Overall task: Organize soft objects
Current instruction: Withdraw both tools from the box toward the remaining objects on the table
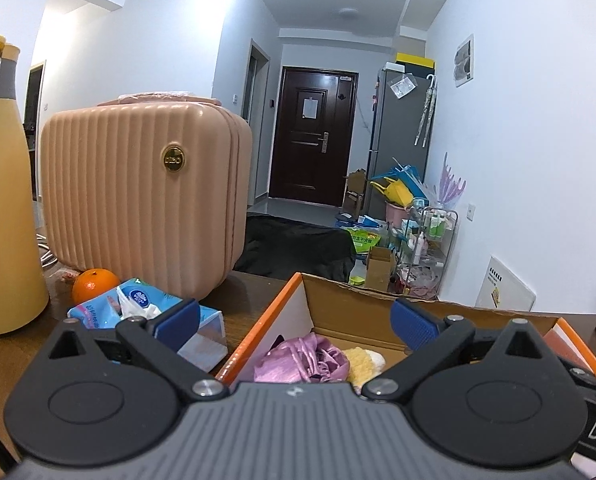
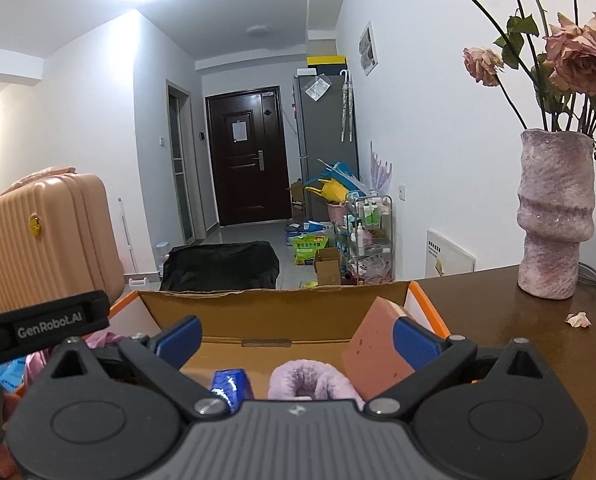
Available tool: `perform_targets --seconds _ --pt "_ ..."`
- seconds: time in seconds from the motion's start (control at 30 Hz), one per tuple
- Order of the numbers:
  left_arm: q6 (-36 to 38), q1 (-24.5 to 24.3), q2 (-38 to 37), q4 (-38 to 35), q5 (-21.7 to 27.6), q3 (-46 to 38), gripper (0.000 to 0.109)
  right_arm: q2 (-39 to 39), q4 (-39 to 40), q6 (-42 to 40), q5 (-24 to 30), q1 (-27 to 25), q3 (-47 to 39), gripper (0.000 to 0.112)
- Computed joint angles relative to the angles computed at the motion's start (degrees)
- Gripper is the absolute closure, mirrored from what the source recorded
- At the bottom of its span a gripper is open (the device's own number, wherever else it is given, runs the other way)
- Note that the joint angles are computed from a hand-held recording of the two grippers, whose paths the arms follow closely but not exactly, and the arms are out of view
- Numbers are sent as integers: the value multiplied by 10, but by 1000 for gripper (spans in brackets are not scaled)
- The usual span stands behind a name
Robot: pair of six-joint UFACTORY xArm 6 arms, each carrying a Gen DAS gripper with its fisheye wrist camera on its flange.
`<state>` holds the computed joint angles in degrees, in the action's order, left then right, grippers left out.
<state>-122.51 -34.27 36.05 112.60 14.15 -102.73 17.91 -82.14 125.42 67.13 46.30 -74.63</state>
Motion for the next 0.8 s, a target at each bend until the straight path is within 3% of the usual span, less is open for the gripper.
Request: perform_targets --seconds 0.8 --pt "-122 0 -107 123 25 147 6 -33 12 -7 57 63 45 10"
